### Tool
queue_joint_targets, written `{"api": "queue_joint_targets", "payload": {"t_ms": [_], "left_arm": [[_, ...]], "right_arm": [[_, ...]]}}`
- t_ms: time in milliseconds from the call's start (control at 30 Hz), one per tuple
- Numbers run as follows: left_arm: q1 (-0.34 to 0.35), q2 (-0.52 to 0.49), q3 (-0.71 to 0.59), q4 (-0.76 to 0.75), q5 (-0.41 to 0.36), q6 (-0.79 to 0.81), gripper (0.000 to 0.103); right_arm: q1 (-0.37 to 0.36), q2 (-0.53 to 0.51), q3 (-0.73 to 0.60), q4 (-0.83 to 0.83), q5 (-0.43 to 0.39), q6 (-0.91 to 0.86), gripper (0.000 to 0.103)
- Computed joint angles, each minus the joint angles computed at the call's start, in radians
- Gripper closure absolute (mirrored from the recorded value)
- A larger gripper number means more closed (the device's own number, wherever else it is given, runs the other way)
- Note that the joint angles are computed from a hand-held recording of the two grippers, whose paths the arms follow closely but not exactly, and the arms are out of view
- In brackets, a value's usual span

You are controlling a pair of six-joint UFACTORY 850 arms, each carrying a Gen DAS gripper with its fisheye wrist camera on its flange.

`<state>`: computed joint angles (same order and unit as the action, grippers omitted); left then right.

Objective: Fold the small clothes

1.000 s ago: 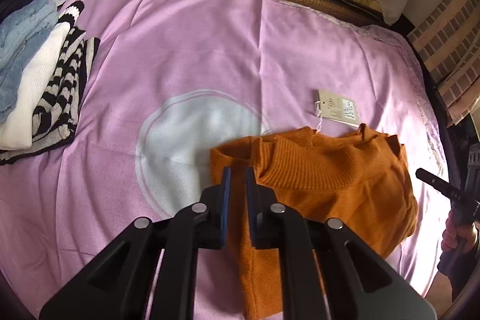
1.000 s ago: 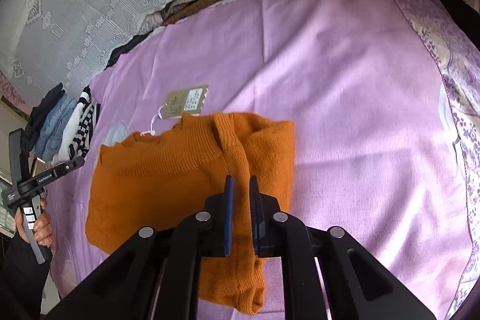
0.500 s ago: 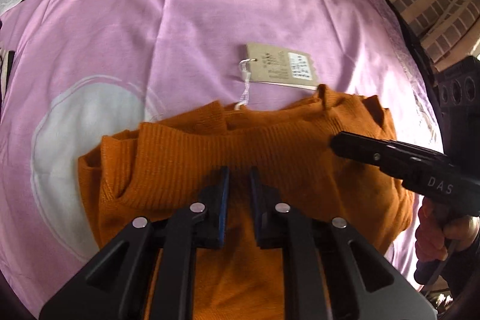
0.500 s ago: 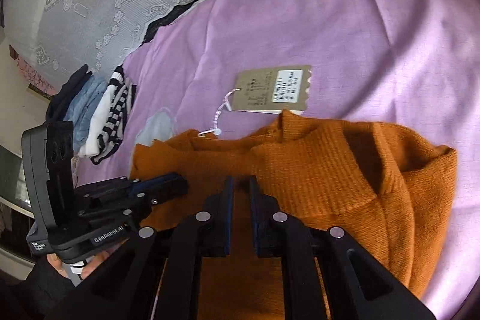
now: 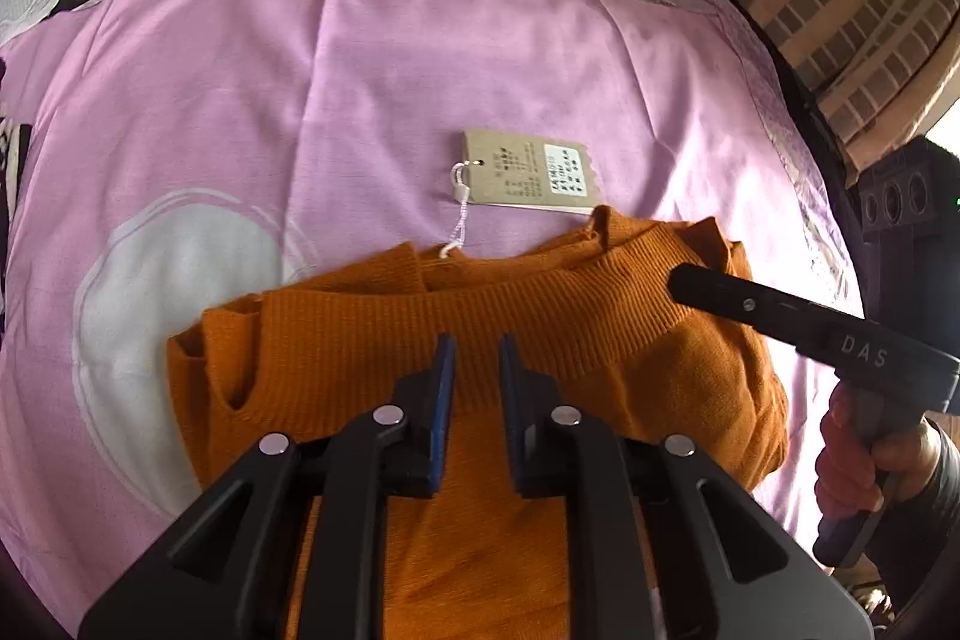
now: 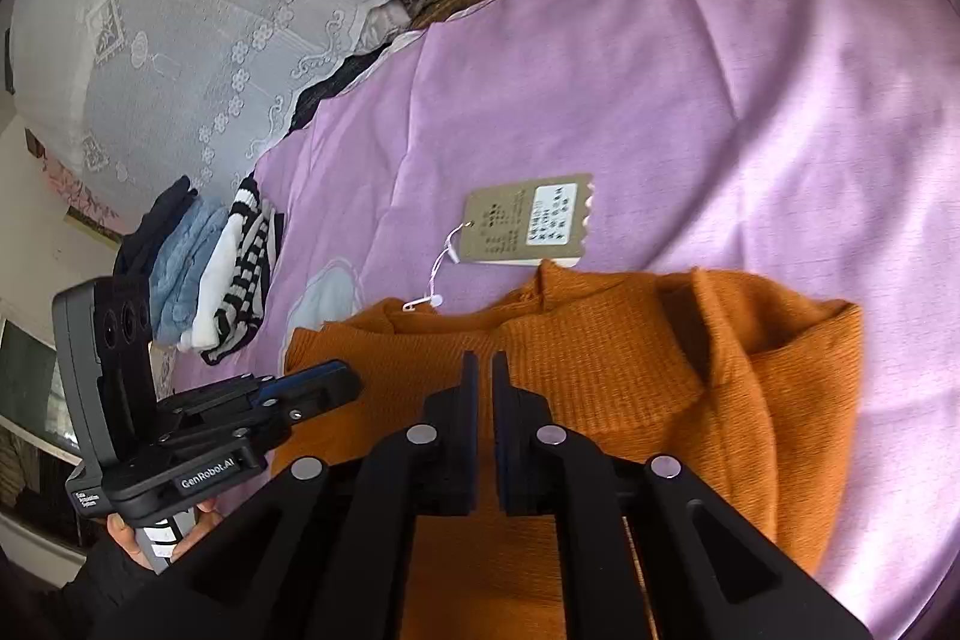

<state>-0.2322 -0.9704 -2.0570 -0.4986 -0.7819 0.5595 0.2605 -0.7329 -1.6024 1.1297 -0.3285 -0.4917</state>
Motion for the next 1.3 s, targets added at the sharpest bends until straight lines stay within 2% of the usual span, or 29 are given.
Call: {"api": "queue_joint_targets", "payload": {"t_ms": [100,133,267,367,500,633,733,833,900,967,1000,1100,1200,1300], "left_arm": [[-0.024,-0.017,-0.003,0.073,0.010,-0.041,0.080],[-0.026,-0.027,-0.007,0.101,0.016,-0.066,0.078],[-0.009,-0.039,-0.016,0.052,0.000,-0.044,0.078],[-0.005,-0.017,0.004,0.079,0.023,-0.081,0.080],[0.019,0.059,0.099,0.029,0.056,-0.047,0.078],[0.022,0.156,0.238,-0.072,0.066,0.065,0.072],[0.000,0.217,0.350,-0.109,0.075,0.139,0.067],[-0.026,0.241,0.430,-0.097,0.080,0.142,0.067],[-0.048,0.251,0.479,-0.043,0.141,0.113,0.065],[-0.045,0.251,0.499,-0.077,0.169,0.117,0.063],[-0.041,0.245,0.490,-0.088,0.156,0.107,0.063],[-0.029,0.249,0.477,-0.121,0.120,0.085,0.065],[-0.023,0.282,0.502,-0.168,0.122,0.124,0.065],[-0.035,0.290,0.514,-0.144,0.130,0.123,0.065]], "right_arm": [[0.016,-0.033,-0.031,-0.129,-0.017,0.123,0.097],[0.017,-0.040,-0.029,-0.159,-0.015,0.158,0.101],[0.003,-0.029,0.015,-0.041,-0.006,0.052,0.103],[0.004,-0.008,0.029,-0.161,0.028,0.160,0.103],[0.013,0.047,0.072,-0.324,0.076,0.290,0.096],[0.041,0.116,0.139,-0.254,0.091,0.155,0.094],[0.062,0.135,0.165,-0.226,0.073,0.100,0.088],[0.069,0.113,0.157,-0.279,0.046,0.185,0.087],[0.068,0.090,0.150,-0.333,0.031,0.251,0.091],[0.065,0.082,0.159,-0.285,0.039,0.206,0.096],[0.062,0.082,0.159,-0.278,0.038,0.204,0.097],[0.067,0.104,0.164,-0.326,0.055,0.252,0.091],[0.079,0.112,0.143,-0.283,0.071,0.149,0.091],[0.082,0.074,0.079,-0.260,0.045,0.112,0.091]]}}
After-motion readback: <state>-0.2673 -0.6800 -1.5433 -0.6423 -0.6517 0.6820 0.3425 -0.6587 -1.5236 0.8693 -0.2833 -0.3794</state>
